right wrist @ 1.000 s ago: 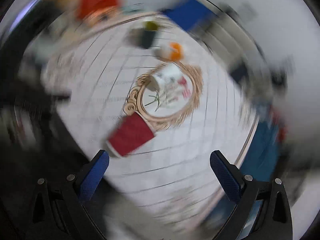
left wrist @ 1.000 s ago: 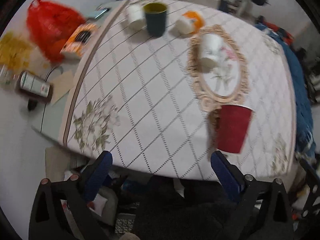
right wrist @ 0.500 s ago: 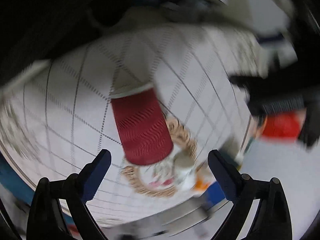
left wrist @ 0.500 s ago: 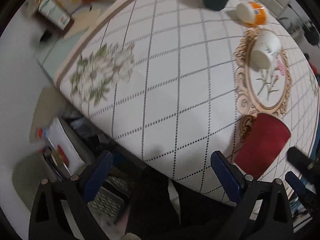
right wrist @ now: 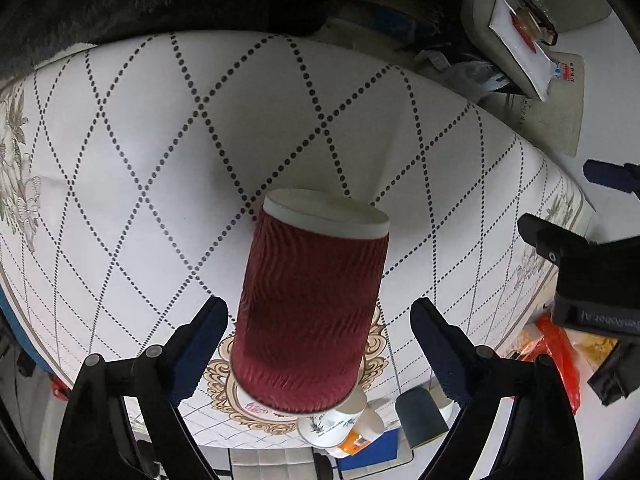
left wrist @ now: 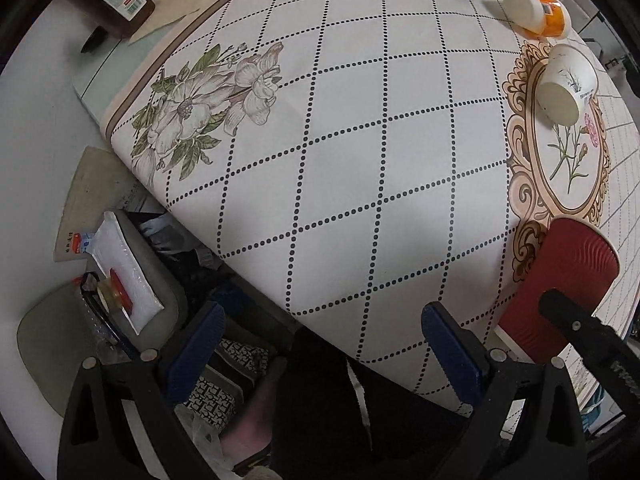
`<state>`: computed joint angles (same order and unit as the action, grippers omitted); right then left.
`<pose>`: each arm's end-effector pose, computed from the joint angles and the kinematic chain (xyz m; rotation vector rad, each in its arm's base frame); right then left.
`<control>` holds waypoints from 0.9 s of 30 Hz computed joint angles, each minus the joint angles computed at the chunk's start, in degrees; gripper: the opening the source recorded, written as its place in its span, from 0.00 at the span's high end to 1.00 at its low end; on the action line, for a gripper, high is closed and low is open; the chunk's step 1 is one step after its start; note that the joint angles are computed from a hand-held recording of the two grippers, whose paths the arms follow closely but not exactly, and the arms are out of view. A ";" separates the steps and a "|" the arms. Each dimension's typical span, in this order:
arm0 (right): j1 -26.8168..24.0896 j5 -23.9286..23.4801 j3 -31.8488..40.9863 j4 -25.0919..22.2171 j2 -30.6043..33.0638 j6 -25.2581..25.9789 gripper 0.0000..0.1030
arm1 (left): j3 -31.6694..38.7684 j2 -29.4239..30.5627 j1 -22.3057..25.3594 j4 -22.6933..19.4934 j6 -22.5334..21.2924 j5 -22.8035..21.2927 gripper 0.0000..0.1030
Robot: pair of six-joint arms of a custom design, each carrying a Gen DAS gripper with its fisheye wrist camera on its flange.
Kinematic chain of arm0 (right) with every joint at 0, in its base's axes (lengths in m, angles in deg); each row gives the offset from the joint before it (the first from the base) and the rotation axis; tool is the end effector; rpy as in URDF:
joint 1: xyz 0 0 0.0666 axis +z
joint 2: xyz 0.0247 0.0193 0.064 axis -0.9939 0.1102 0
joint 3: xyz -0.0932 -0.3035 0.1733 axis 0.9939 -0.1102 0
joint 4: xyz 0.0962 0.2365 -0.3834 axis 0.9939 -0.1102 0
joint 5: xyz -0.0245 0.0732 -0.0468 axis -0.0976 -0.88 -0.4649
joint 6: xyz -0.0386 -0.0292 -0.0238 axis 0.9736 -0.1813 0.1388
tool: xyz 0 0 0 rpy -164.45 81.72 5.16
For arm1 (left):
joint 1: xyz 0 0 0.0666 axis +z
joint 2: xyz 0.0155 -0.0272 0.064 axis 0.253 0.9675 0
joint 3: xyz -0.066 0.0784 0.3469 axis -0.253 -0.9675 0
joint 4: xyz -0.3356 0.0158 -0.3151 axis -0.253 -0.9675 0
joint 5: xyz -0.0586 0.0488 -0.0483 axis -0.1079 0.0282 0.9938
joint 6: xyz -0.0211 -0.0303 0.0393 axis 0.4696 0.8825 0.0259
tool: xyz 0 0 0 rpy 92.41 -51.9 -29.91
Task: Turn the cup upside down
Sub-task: 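Rotate the red cup with the right tool so its rim faces down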
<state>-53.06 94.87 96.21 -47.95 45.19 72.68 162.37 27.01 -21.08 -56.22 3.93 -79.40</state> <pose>0.3771 0.2128 0.3304 -2.8614 0.4101 -0.8471 0.4484 -0.3210 0.3617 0.3360 -3.0957 -0.1384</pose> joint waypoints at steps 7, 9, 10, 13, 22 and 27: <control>0.26 1.48 -2.71 0.76 -1.66 1.34 0.10 | 1.27 1.16 -0.18 -0.23 -0.87 -0.26 0.02; 0.08 1.86 -2.90 1.02 -1.44 1.52 0.13 | 1.74 1.55 -0.23 -0.46 -1.01 -0.19 0.02; 0.06 2.11 -2.98 1.34 -1.19 1.42 0.14 | 1.07 1.17 -0.03 -0.21 -1.23 -0.19 0.02; -0.12 2.79 -3.76 2.57 -1.05 1.02 0.21 | 0.87 1.14 0.00 -0.13 -1.43 0.00 0.02; -0.56 1.04 -2.40 1.46 0.68 -1.46 0.24 | 1.44 1.80 -0.20 -0.34 -1.89 0.20 0.02; -1.33 -0.83 -2.21 2.19 0.73 -2.48 0.24 | 2.50 2.48 -0.43 -0.88 -2.06 -0.06 0.02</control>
